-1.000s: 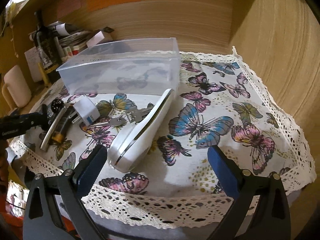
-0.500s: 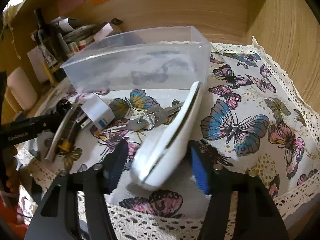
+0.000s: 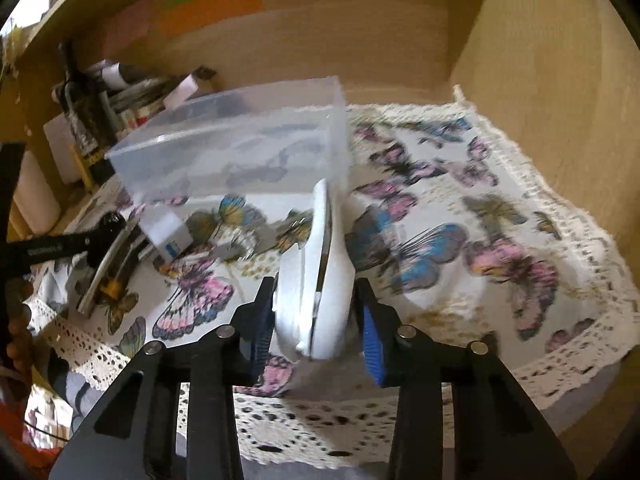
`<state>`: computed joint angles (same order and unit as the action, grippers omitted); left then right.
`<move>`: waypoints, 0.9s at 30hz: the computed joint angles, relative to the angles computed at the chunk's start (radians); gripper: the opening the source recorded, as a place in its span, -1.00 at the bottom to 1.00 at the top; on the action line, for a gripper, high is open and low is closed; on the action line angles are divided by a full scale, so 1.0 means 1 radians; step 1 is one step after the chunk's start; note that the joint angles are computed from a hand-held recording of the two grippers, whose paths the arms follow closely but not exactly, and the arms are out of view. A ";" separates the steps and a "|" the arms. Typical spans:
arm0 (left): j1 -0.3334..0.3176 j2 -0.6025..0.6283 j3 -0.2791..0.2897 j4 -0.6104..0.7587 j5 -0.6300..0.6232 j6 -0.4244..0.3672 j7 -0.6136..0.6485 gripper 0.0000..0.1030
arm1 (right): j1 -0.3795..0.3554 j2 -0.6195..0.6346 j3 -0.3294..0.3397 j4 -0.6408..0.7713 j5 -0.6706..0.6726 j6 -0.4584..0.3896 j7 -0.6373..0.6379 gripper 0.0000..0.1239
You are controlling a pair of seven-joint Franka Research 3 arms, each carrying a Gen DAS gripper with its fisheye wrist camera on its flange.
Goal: Organize rigid objects
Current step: 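Grasp the white hair trimmer with the right tool while the left tool grasps a small black item, then carry the trimmer into the clear box and release while the left tool drops the black item in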
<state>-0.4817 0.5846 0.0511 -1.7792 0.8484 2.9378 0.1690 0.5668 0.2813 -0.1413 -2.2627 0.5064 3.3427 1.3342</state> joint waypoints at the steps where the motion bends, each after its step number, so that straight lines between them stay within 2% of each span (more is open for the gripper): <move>1: -0.002 0.000 0.002 0.000 0.003 0.003 -0.001 -0.51 | -0.008 -0.008 0.006 -0.008 0.000 0.017 0.001 -0.45; 4: -0.025 -0.007 0.028 -0.010 0.037 0.016 -0.029 -0.54 | -0.097 -0.029 0.090 -0.026 -0.025 0.057 0.010 -0.45; 9: -0.083 -0.043 0.086 -0.039 0.159 0.011 -0.148 -0.55 | -0.128 -0.039 0.125 -0.026 -0.015 0.111 -0.023 -0.45; 11: -0.094 -0.061 0.096 -0.047 0.228 0.000 -0.207 -0.55 | -0.165 -0.043 0.161 -0.027 -0.038 0.135 -0.015 -0.45; 15: -0.112 -0.102 0.113 -0.060 0.374 -0.016 -0.336 -0.55 | -0.183 -0.046 0.182 -0.018 -0.041 0.169 -0.018 -0.45; 21: -0.105 -0.149 0.101 -0.054 0.565 -0.054 -0.479 -0.55 | -0.235 -0.050 0.226 -0.007 -0.106 0.215 0.025 -0.45; 27: -0.056 -0.162 0.054 -0.017 0.689 -0.062 -0.550 -0.55 | -0.234 -0.050 0.226 0.025 -0.128 0.247 0.020 -0.45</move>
